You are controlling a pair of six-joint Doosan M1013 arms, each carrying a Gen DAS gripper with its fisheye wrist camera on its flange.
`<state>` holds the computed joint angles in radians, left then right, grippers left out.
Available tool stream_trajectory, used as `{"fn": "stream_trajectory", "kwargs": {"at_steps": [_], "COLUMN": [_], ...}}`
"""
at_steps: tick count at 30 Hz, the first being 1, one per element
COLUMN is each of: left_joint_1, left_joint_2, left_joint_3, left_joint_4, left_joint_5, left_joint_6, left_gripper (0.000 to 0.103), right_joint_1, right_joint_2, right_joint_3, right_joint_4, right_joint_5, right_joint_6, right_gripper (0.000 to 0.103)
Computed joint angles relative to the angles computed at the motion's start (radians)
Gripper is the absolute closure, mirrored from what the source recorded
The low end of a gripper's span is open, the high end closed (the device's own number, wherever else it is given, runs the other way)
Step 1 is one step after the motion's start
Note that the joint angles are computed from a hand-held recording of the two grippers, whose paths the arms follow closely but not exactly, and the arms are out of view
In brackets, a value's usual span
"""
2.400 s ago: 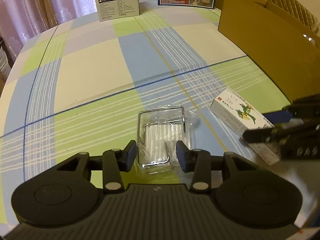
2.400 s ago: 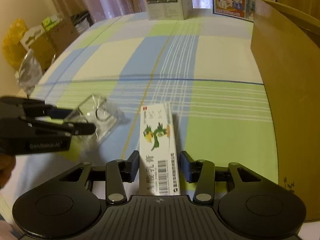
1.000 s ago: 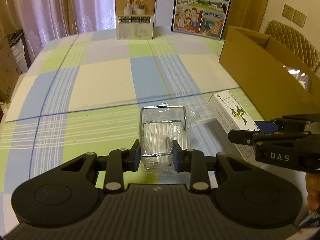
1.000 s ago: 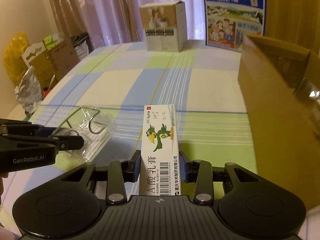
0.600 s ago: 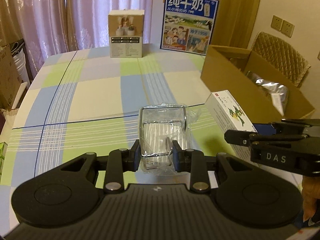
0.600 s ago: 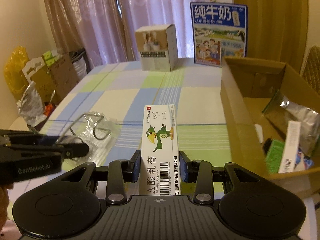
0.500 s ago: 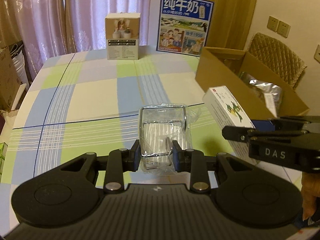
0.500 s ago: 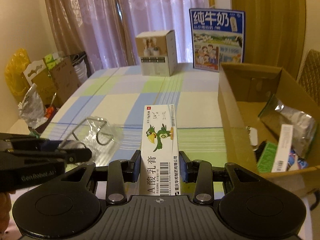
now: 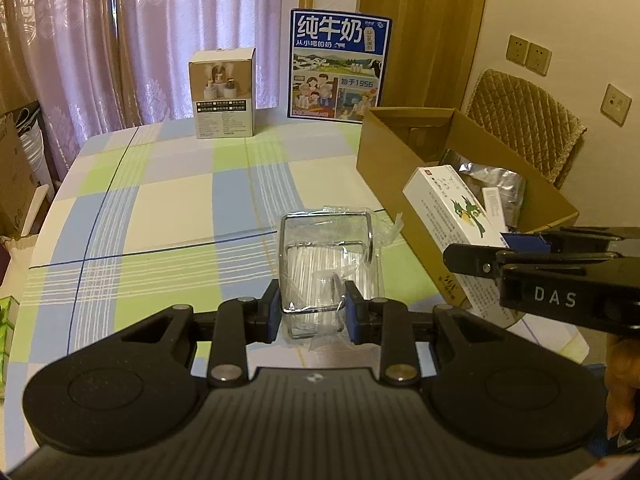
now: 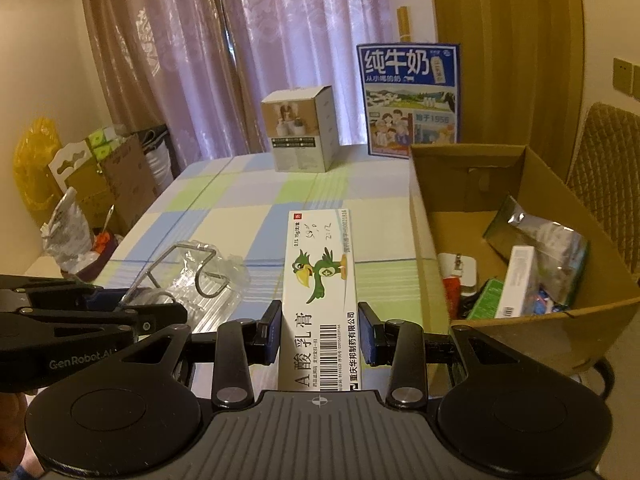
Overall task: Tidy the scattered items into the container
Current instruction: 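Lower the ointment box and wire holder into the cardboard box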
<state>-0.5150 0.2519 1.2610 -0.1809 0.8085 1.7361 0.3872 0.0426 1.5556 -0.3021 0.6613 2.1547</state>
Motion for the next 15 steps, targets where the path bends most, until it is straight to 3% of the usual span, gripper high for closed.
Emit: {"fn": "stream_trajectory", "kwargs": {"at_steps": [15], "left_joint_1": [-0.049], "left_joint_2": [-0.006], "left_joint_3": [0.0], "left_joint_4": [-0.004], "left_joint_5": [0.004], "left_joint_6": [-0.032], "left_gripper": [0.077], "right_joint_1": [-0.034], "right_joint_2": [-0.06], "right_joint_3": [0.046], "right_joint_4": [-0.074], "right_joint_5": [0.0], "right_joint_6": [0.091], "right_gripper": [0.067]}}
